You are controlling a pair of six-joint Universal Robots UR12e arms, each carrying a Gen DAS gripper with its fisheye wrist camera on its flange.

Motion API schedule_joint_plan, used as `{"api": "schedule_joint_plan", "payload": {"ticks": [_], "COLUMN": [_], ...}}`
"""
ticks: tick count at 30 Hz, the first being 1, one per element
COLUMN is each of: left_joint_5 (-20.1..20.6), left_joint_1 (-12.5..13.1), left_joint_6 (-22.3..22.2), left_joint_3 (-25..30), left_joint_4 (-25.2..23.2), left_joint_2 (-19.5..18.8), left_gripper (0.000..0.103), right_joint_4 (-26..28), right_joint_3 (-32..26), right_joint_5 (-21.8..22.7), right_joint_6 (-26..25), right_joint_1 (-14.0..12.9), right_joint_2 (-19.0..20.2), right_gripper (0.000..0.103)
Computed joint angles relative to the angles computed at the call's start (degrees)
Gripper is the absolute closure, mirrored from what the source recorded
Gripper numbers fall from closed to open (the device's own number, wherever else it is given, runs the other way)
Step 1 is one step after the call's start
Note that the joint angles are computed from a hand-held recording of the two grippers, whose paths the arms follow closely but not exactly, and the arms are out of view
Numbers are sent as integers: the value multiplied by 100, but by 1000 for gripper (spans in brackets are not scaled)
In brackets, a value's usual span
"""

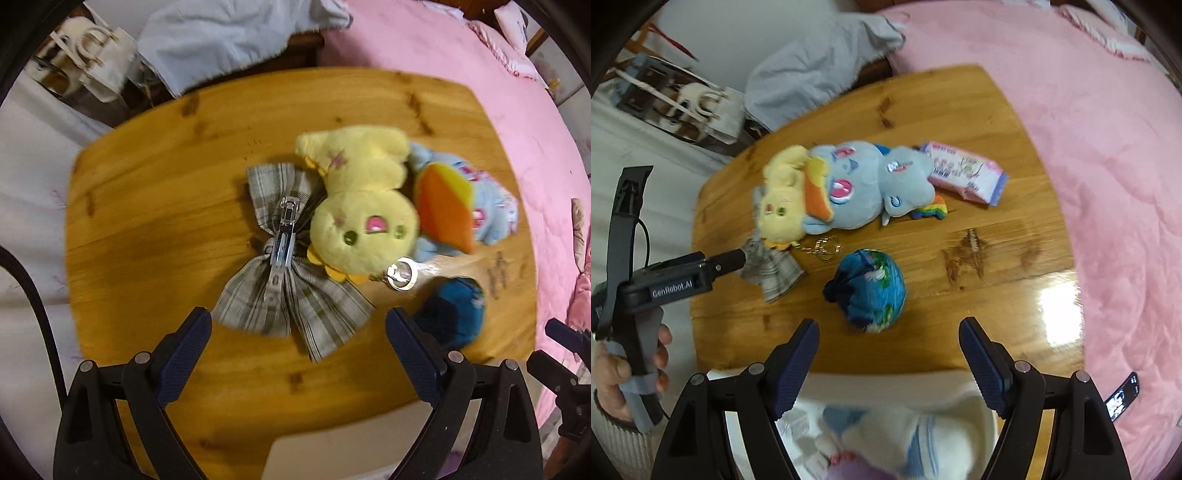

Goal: Organize objects
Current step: 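Withdraw both tools from the tray toward the remaining toys, then grasp the blue-green ball with right tool and lift it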

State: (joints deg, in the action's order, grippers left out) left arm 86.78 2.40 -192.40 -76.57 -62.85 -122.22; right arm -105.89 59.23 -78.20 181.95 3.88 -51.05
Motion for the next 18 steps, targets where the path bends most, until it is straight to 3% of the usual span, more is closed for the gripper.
{"api": "schedule_joint_plan", "payload": {"ticks": [5, 8, 18], "left_joint_5": [179, 73, -18], "left_joint_1": [-9, 27, 48], "left_joint_6": [126, 47, -195], "left_joint_3": [41, 32, -132], "left_joint_4": [68, 101, 229], "left_joint_2": [-212, -271, -259], "left_gripper": [7, 7, 7], "right_joint_4": [394, 579, 726], "right_joint_3": [-450, -626, -723], "right_joint_5": [-197, -290, -463], "right_joint_6": [40, 44, 66], "right_joint_1": [95, 135, 202], "right_joint_2": [409, 575, 716], "right_gripper": [24, 24, 24]}}
